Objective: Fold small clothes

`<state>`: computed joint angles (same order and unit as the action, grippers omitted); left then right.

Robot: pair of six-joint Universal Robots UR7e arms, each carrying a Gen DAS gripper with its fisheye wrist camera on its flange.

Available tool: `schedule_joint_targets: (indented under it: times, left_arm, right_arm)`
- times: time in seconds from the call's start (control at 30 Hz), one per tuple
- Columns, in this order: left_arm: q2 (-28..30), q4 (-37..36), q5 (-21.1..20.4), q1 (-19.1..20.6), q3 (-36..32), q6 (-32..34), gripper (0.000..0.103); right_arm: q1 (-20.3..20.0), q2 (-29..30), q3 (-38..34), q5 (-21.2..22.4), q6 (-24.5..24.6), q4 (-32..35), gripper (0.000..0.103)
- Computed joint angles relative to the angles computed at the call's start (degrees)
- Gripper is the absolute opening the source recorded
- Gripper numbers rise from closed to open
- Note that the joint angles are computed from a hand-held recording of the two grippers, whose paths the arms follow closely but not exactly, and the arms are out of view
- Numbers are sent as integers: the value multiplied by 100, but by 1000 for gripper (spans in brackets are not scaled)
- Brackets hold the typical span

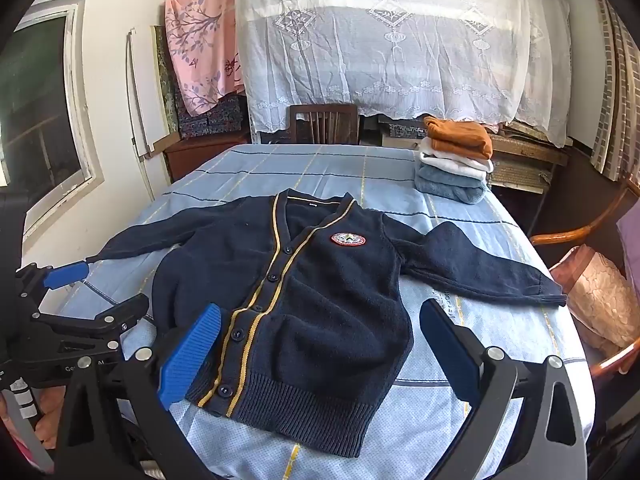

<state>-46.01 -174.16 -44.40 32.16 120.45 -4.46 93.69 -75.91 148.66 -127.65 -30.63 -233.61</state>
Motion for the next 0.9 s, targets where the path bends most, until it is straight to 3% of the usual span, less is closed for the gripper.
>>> schedule_joint_targets:
  times: [0.9]
  left_arm:
    - [2, -17, -11, 5, 19, -1, 99]
  right_arm:
    - [-7, 72, 33, 44, 16, -107, 100]
